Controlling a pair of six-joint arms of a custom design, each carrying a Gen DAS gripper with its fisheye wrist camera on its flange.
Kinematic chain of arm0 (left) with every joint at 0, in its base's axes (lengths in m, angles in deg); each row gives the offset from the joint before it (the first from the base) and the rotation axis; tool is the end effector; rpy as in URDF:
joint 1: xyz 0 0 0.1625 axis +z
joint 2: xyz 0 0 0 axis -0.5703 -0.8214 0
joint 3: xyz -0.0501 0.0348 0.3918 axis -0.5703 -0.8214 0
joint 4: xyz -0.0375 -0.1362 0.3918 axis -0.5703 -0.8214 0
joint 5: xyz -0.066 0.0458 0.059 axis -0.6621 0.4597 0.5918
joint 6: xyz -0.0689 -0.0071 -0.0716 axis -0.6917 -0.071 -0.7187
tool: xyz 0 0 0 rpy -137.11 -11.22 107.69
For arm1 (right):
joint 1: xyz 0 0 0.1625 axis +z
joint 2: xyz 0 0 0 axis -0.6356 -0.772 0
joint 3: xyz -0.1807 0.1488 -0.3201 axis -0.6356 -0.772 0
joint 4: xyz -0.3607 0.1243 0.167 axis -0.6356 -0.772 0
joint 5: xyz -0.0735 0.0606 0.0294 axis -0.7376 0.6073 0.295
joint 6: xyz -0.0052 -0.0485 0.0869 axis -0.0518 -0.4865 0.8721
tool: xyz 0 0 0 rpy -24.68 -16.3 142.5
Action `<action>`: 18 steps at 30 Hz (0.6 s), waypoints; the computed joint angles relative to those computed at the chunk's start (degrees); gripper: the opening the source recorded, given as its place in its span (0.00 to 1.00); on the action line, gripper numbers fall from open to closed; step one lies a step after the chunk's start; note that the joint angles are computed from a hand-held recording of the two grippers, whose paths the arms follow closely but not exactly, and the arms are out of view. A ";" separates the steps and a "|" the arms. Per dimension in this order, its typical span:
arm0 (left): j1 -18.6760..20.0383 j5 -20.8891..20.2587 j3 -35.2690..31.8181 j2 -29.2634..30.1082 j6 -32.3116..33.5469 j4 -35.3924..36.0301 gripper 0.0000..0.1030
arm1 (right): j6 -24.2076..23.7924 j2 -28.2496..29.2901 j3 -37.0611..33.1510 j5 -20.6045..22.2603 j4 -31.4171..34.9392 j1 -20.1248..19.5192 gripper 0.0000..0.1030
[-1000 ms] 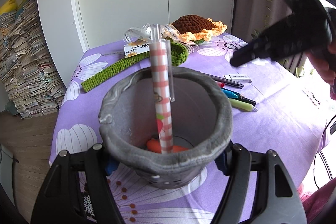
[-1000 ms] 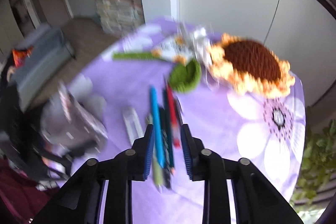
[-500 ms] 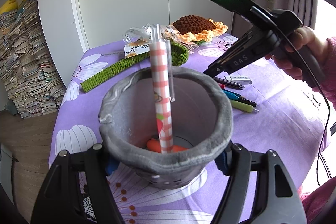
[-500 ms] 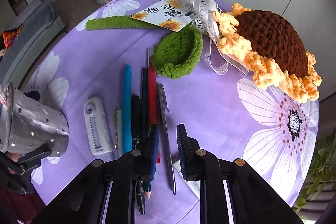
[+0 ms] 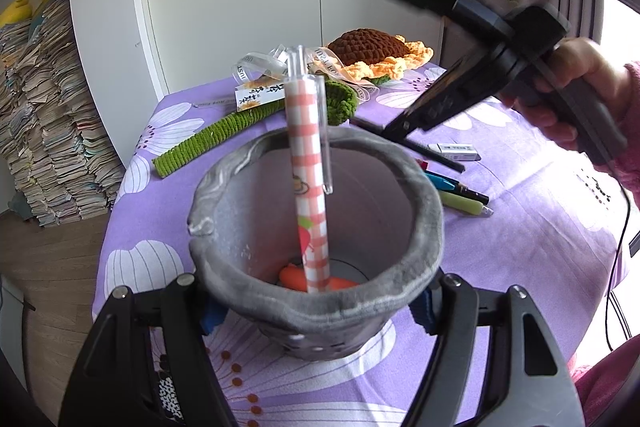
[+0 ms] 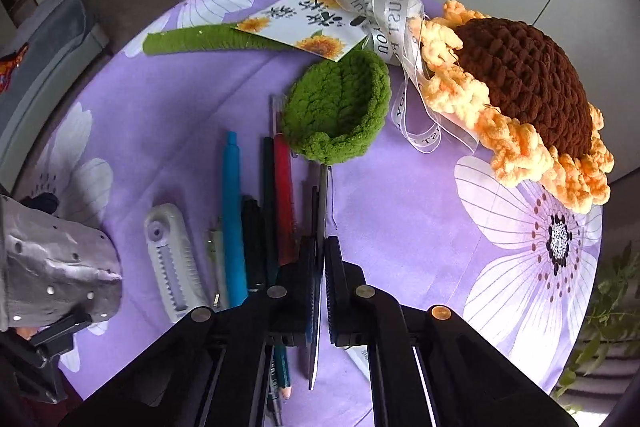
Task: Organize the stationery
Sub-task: 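Grasp the black marker with the right gripper, then drop the black marker into the cup and release it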
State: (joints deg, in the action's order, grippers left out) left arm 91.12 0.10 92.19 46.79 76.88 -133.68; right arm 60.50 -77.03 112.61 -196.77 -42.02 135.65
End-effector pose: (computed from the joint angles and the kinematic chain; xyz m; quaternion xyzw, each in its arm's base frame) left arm -0.2675 -0.7240 0.0967 0.4336 0.8330 -0.2687 0.2143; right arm 0.1617 -0.8615 0.2175 0.1969 -0.8987 0.1253 0.3714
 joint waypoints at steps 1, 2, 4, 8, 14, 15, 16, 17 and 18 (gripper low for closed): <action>0.01 -0.02 0.00 -0.01 0.01 0.01 0.68 | 0.54 -1.70 2.49 1.88 -1.87 0.22 0.05; 0.01 -0.01 -0.03 0.02 0.04 0.01 0.68 | 0.56 -4.13 5.96 4.41 -4.49 0.48 0.05; 0.03 -0.08 -0.13 0.01 -0.01 0.31 0.68 | -1.05 -9.75 14.11 11.74 -11.43 1.12 0.05; 0.06 -0.12 -0.07 -0.03 0.09 0.23 0.68 | -2.85 -17.58 24.99 31.32 -18.82 1.16 0.05; 0.04 -0.04 -0.26 0.15 0.02 0.16 0.68 | -4.36 -15.85 26.19 40.52 -21.99 1.48 0.05; 0.04 -0.05 -0.23 0.14 0.02 0.14 0.68 | -4.22 -14.95 25.61 40.71 -22.19 1.42 0.05; 0.04 -0.08 -0.18 0.10 -0.02 0.15 0.68 | -4.24 -13.75 24.74 40.47 -22.54 1.49 0.05; 0.06 -0.13 -0.23 0.11 -0.05 0.26 0.68 | -4.13 -12.91 23.85 40.92 -22.12 1.28 0.05; 0.05 -0.15 -0.19 0.06 -0.06 0.32 0.68 | -3.96 -12.21 22.83 41.77 -21.12 0.91 0.05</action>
